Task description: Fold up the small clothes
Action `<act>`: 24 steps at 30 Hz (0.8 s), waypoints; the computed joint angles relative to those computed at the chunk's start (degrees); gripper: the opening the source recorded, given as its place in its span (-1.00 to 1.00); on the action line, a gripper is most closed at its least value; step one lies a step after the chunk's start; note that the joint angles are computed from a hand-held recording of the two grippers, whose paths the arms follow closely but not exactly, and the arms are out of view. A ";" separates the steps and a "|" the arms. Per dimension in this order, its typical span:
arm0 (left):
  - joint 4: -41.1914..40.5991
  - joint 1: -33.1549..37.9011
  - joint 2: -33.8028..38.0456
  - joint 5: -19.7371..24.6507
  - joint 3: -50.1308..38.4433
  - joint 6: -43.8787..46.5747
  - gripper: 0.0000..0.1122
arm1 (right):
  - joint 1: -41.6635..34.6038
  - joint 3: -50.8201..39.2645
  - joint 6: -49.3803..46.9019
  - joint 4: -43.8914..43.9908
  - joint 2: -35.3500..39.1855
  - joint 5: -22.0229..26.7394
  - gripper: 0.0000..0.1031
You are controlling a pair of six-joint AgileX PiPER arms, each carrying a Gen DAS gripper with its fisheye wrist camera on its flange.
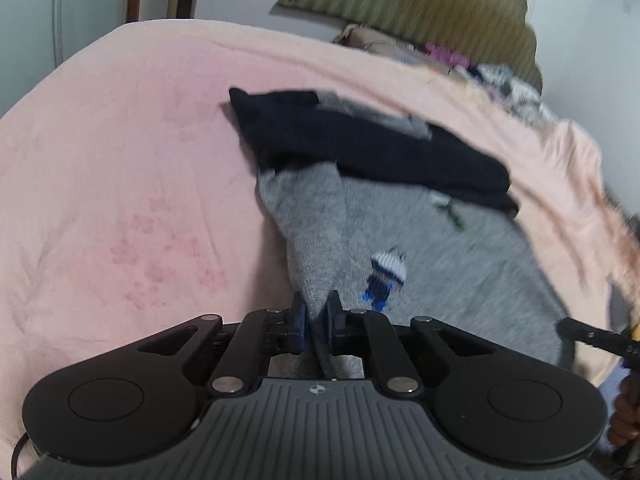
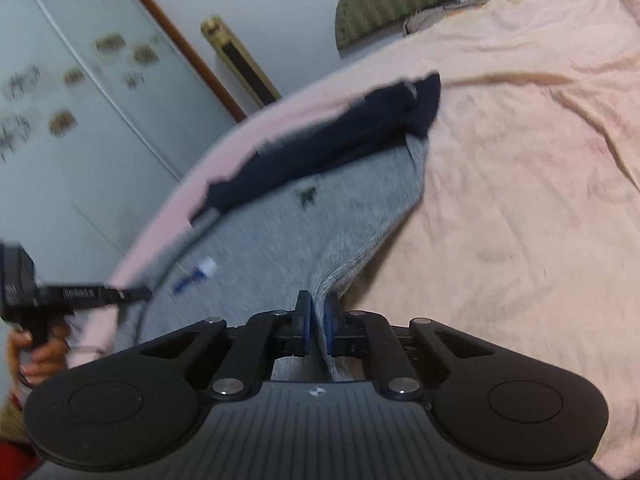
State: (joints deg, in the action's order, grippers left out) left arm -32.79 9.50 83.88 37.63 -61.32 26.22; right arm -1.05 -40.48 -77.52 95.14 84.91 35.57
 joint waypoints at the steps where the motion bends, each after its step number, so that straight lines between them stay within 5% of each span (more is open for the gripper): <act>1: -1.01 0.88 0.31 0.53 -0.96 0.60 -0.85 | -0.42 -0.59 -0.37 1.09 -0.17 0.33 -0.92; 6: -7.72 3.56 7.23 1.33 -8.20 4.04 -0.85 | 1.82 -9.37 -2.10 4.08 4.27 -4.95 -0.96; 9: -4.41 2.19 12.68 0.72 -12.29 -0.66 -0.85 | 2.12 -16.02 7.98 -2.98 9.90 -7.61 -0.90; 11: -2.43 1.15 13.32 -0.46 -11.36 -1.98 -0.86 | 0.22 -17.29 15.06 -9.12 11.82 -4.40 -0.77; 13: -5.18 1.46 11.65 -2.01 -8.03 2.88 -0.86 | -2.62 -14.50 13.76 -8.74 11.43 0.10 -0.24; 14: -5.61 1.60 10.83 -2.49 -6.80 4.33 -0.86 | -3.97 -12.12 11.71 -8.11 10.43 1.58 0.33; 15: -5.45 1.81 10.16 -2.77 -5.90 4.85 -0.86 | -5.15 -9.64 9.19 -7.39 9.23 2.63 0.51; 18: -5.96 3.10 9.71 -1.38 -5.61 5.89 -0.86 | -7.63 -4.92 4.77 -8.45 7.29 8.55 0.32; 19: -6.37 3.41 9.74 -0.87 -5.82 6.22 -0.86 | -7.35 -3.98 4.19 -8.56 7.25 10.43 0.10; 20: -7.22 3.53 9.52 -0.75 -5.69 7.19 -0.86 | -6.51 -3.87 4.65 -9.35 8.17 12.96 -0.44; 21: -8.41 3.60 9.22 -0.72 -5.47 8.40 -0.87 | -4.61 -4.06 5.22 -9.51 9.23 13.61 -0.65; 24: -10.87 3.69 9.00 0.11 -5.46 10.13 -0.87 | 1.40 -5.18 4.45 -7.91 8.83 7.63 -0.85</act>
State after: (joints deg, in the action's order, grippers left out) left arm -43.66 13.18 92.88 37.74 -66.78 36.35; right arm 0.35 -45.67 -73.08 87.22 93.74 43.21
